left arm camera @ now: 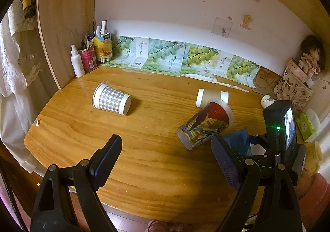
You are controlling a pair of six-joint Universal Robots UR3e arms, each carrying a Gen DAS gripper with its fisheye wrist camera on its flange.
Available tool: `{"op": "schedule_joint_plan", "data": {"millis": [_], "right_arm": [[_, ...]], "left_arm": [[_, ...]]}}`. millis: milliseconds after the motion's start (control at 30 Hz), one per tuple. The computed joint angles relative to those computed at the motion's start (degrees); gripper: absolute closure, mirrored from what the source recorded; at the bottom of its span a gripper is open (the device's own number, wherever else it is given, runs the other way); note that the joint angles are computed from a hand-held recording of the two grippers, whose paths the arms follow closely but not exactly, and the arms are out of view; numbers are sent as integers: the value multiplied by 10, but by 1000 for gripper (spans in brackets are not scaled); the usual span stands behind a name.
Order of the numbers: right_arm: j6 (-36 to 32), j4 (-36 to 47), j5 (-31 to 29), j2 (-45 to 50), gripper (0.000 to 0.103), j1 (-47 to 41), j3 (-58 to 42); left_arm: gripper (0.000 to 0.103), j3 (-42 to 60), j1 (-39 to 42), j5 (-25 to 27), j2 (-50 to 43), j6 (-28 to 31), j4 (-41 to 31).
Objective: Flip cup upright
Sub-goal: 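Carry the blue cup rim-up with the right gripper over the desk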
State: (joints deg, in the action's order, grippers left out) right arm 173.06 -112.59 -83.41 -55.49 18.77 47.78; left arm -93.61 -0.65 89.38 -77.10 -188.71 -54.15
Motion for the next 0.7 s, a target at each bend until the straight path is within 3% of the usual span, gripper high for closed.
{"op": "schedule_joint_plan", "data": {"millis": [433,700], "right_arm": [[26,-160,27,-155,30,-10,237],[34,-300,53,-217,30,-14,368]], "left_arm": [[12,-2,-50,39,30,-24,-18],[12,-18,-85,81,54,-58,-33]]}}
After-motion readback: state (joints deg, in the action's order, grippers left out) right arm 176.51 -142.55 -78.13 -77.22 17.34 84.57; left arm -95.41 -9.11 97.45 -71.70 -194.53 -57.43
